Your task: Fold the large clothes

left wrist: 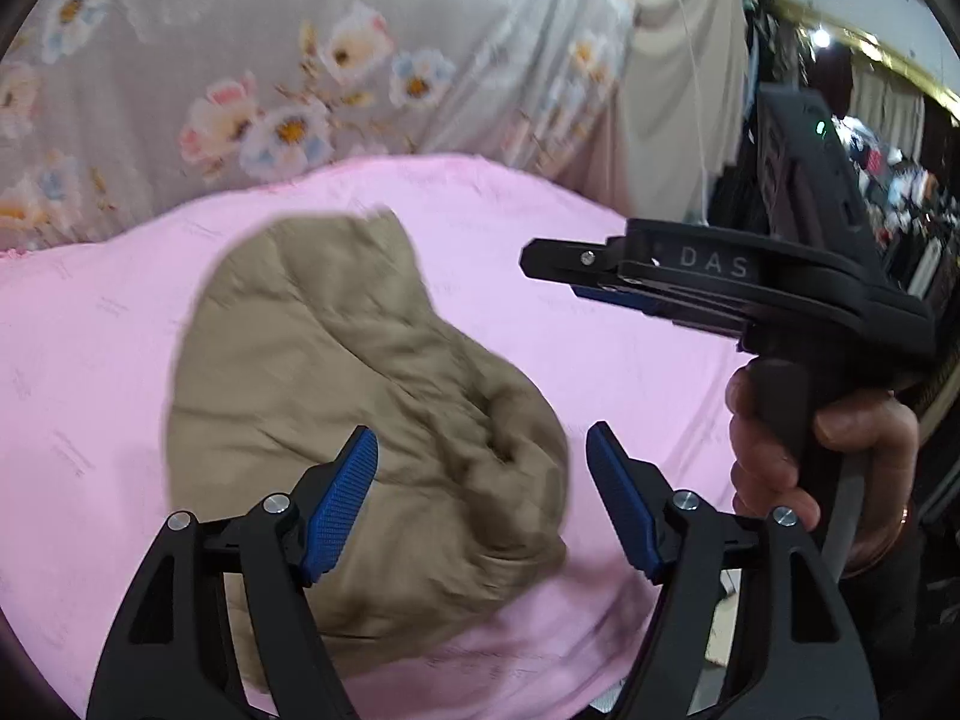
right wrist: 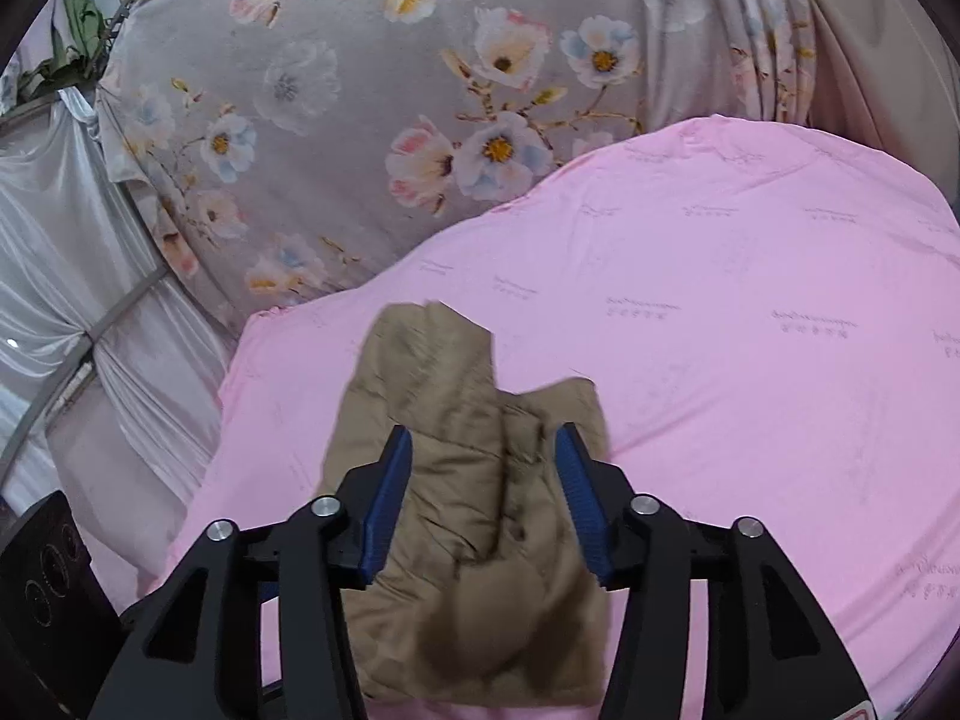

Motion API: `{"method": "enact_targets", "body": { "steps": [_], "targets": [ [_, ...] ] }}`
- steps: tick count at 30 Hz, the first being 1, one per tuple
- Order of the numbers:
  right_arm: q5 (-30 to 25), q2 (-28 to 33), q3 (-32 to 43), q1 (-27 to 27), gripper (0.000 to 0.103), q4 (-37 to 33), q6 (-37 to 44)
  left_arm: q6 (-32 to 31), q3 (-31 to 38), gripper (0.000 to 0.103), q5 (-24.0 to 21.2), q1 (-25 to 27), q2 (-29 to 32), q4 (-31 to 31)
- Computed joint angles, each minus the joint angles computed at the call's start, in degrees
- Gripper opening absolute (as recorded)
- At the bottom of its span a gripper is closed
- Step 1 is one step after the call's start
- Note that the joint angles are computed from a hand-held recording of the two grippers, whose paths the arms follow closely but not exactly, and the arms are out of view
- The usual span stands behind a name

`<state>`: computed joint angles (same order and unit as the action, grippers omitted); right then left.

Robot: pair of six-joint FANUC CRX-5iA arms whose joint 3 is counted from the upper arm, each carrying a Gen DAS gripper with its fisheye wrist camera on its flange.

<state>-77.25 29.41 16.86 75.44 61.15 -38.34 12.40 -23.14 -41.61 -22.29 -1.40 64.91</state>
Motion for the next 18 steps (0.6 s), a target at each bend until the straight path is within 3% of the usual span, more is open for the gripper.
{"method": "enact_targets", "body": {
  "steps": [2,4,7,12,13,14,16,18],
  "targets": [
    [1.11,1.41,3.5,-1.77,0.074,-0.34,3.01,3.95,1.97,0.07,2.5,1.87,0.38,-0.61],
    [2.27,2.72,6.79,-3.53,0.075,-2.27,4.43,11.12,5.43,0.07,4.68,3.94,2.08,-4.46],
    [7.53,3.16,9.01,-7.05,0.075,-7.83,4.9,21.98,12.57,0.07,3.92,7.56,7.04,-9.32],
    [6.22,8.95,20.03,-11.39,0.073,-21.22,15.23,32.49,21.86,0.069,3.99,9.85,14.05,-16.3],
    [7.21,9.09,19.92,-11.91,0.055,-22.28,15.59,35.19,24.88,0.069,2.09,10.14,16.1,-18.3],
    [9.21,8.36,18.17,-12.28,0.025,-22.41,15.52,36.74,27.42,0.069,0.47,10.05,17.95,-19.21],
    [16.08,3.97,8.81,-11.8,0.012,-16.39,8.23,39.39,31.57,0.066,-2.46,9.97,20.83,-20.3],
    [13.95,2.21,4.66,-9.91,0.008,-10.47,4.43,40.32,34.39,0.066,-3.73,9.14,22.89,-20.26]
  ]
}}
